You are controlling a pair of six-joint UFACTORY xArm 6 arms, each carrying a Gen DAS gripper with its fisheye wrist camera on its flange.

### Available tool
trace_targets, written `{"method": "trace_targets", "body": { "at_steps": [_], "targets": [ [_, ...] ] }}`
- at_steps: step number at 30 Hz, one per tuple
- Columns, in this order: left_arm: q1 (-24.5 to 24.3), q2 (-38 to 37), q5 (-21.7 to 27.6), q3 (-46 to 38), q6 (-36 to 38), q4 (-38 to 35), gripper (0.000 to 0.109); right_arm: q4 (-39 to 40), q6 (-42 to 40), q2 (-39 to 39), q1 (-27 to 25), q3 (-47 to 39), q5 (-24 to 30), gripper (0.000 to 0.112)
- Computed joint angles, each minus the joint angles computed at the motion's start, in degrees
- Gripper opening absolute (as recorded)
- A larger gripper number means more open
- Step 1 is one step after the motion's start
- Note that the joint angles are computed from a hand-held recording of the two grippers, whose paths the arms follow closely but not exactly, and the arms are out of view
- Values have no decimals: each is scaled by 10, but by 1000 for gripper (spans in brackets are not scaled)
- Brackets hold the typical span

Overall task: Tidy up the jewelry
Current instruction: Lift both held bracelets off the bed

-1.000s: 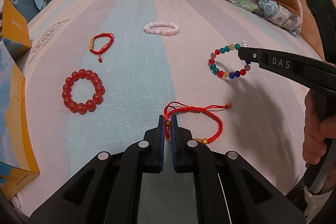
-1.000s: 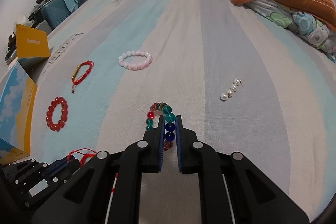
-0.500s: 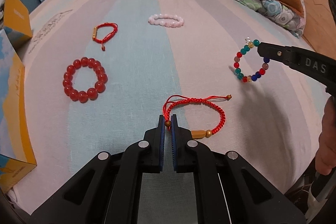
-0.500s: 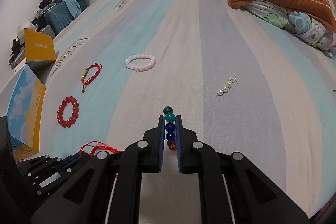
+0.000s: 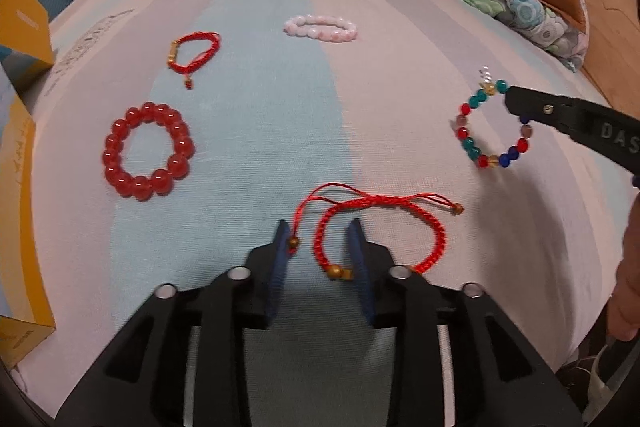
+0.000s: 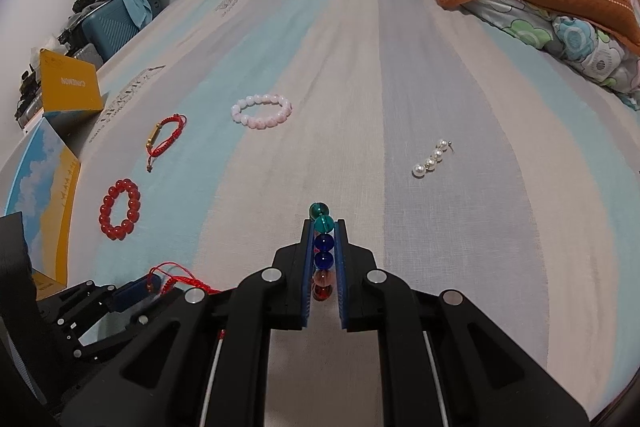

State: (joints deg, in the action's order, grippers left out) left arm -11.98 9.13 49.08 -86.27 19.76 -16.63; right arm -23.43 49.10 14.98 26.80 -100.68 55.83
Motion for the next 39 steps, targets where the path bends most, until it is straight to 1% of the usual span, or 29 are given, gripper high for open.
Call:
{"method": "trace_targets", "body": {
  "at_steps": [5, 7, 8, 9, 11, 16, 26, 39],
  "targets": [
    [-1, 7, 5, -6, -4, 1, 36, 2, -2, 3, -1, 0, -3, 9],
    [-2, 7, 3, -6, -12, 12, 29, 2, -3, 2, -2, 1, -4, 9],
    [-4, 7, -1, -5, -16, 22, 20, 2, -3, 2, -2, 2, -5, 9],
    [-4, 9, -2, -6, -18, 26, 13, 3, -3, 2, -3, 2, -4, 9],
    [-2, 13, 5, -13, -15, 20, 6, 3, -3, 3, -3, 2, -5, 9],
    [3, 9, 10, -15, -10, 4, 5, 4, -4, 2, -3, 2, -6, 9],
    [5, -14, 4, -5, 1, -9, 5, 0, -2, 0, -2, 4, -9, 9],
    [5, -17, 16, -19, -9, 4, 6, -12, 13, -18, 9, 7, -19, 9]
  ]
}}
